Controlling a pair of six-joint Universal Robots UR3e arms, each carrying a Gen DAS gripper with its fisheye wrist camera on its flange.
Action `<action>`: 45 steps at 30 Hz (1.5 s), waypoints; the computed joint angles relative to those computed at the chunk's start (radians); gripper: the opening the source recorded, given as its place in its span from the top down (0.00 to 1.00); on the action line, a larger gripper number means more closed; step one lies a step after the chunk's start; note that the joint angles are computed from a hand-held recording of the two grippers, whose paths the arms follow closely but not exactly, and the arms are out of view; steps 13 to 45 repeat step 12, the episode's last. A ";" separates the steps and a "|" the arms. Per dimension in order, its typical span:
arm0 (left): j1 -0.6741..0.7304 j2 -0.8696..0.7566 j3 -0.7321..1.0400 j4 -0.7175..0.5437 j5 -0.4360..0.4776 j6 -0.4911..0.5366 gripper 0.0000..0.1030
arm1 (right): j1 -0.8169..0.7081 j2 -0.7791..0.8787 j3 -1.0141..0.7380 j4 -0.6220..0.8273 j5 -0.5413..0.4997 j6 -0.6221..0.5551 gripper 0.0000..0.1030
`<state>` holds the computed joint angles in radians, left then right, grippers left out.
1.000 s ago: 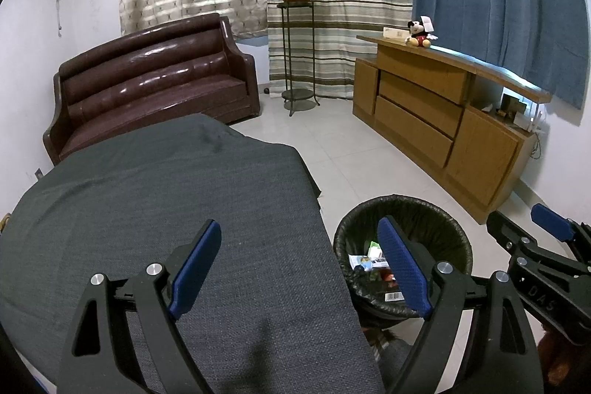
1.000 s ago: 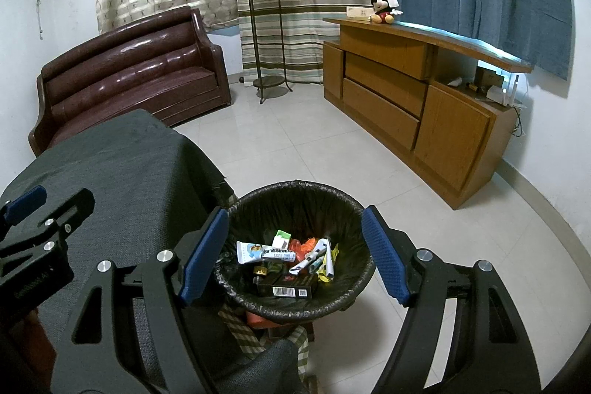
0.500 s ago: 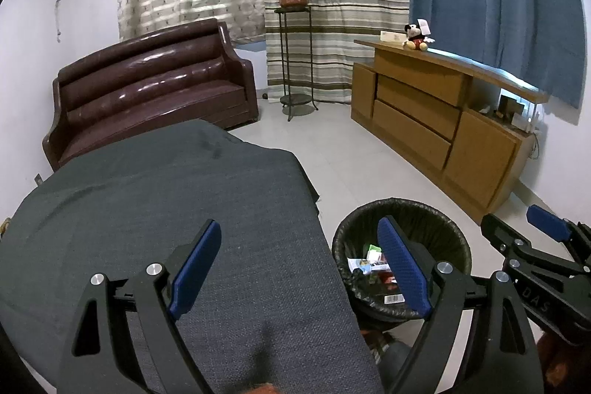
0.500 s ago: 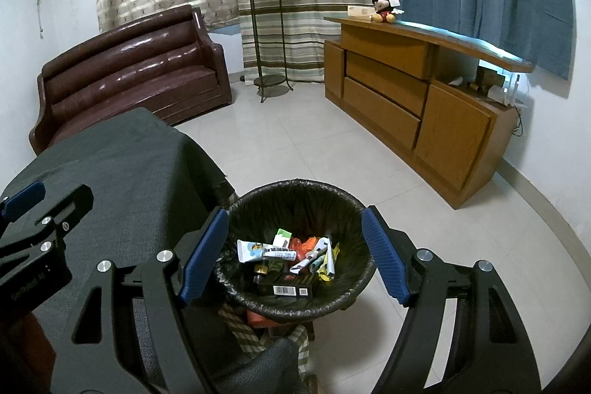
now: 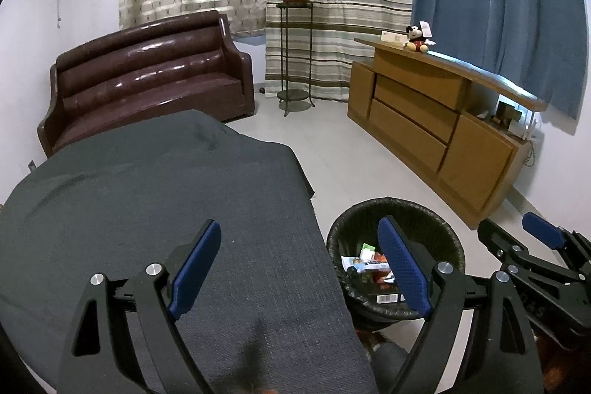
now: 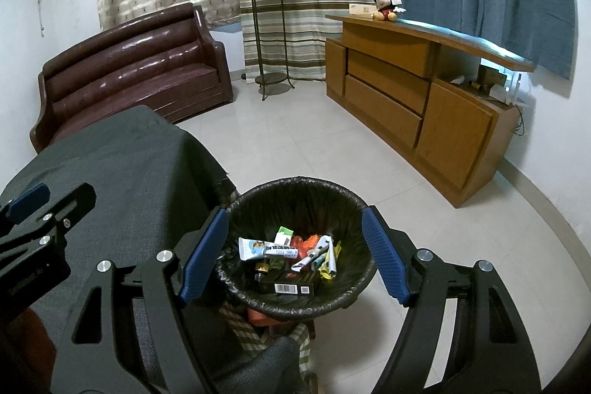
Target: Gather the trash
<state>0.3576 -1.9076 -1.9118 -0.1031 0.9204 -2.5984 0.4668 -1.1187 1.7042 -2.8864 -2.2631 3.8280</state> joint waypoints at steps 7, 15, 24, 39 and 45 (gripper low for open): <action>-0.019 -0.017 0.017 0.012 0.051 -0.023 0.18 | 0.019 0.006 0.002 0.006 -0.007 0.016 0.29; -0.029 -0.041 0.062 -0.033 0.098 -0.036 0.18 | 0.040 0.034 -0.031 0.032 -0.006 0.028 0.24; -0.029 -0.041 0.062 -0.033 0.098 -0.036 0.18 | 0.040 0.034 -0.031 0.032 -0.006 0.028 0.24; -0.029 -0.041 0.062 -0.033 0.098 -0.036 0.18 | 0.040 0.034 -0.031 0.032 -0.006 0.028 0.24; -0.029 -0.041 0.062 -0.033 0.098 -0.036 0.18 | 0.040 0.034 -0.031 0.032 -0.006 0.028 0.24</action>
